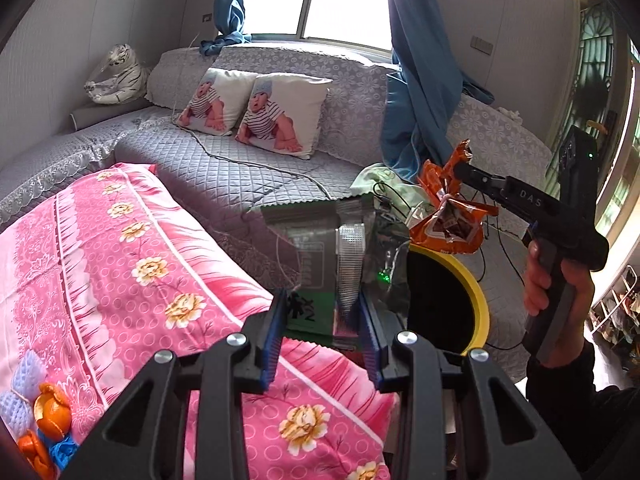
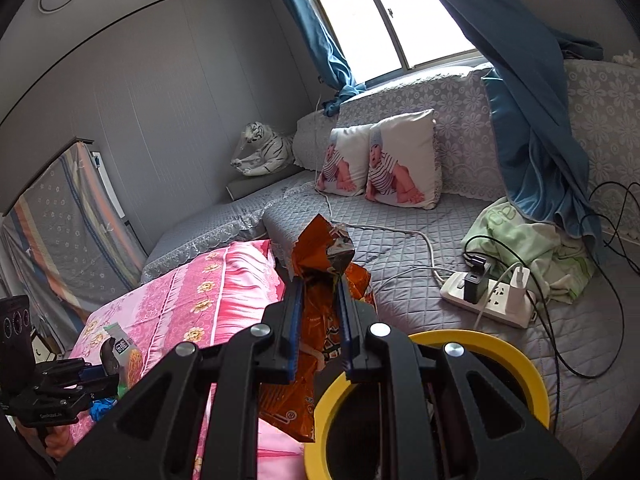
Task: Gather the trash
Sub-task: 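Carry the green-silver wrapper and orange chip bag with both tools to the yellow bin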
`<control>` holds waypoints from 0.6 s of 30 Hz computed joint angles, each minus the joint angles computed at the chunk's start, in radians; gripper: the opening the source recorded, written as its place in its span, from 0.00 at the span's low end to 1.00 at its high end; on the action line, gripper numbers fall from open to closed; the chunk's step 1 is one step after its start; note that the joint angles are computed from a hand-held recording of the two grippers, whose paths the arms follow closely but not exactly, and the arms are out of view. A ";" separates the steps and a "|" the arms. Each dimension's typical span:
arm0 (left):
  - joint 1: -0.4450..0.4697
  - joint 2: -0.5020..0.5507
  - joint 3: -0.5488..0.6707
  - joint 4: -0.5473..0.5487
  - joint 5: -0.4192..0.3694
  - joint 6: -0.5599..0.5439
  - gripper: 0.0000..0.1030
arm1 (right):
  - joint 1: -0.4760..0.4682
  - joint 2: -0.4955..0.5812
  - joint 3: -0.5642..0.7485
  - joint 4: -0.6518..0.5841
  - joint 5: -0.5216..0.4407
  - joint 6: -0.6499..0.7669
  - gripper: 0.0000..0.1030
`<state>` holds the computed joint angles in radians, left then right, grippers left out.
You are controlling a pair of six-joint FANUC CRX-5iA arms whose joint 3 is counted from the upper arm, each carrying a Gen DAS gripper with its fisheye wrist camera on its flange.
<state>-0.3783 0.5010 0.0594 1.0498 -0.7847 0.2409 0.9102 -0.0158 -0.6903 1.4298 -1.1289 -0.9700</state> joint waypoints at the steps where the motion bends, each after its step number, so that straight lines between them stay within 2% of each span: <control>1: -0.008 0.008 0.011 -0.005 -0.005 0.004 0.31 | 0.011 -0.006 -0.008 -0.015 -0.019 -0.006 0.15; 11: -0.087 0.089 0.108 -0.039 -0.065 0.025 0.31 | 0.102 -0.031 -0.047 -0.158 -0.196 -0.026 0.15; 18: -0.126 0.143 0.178 -0.097 -0.083 0.085 0.31 | 0.114 -0.047 -0.078 -0.224 -0.216 -0.047 0.15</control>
<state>-0.5043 0.6440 0.2375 0.9523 -0.8673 0.3255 1.0238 -0.0624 -0.7679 1.2059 -1.3444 -1.0168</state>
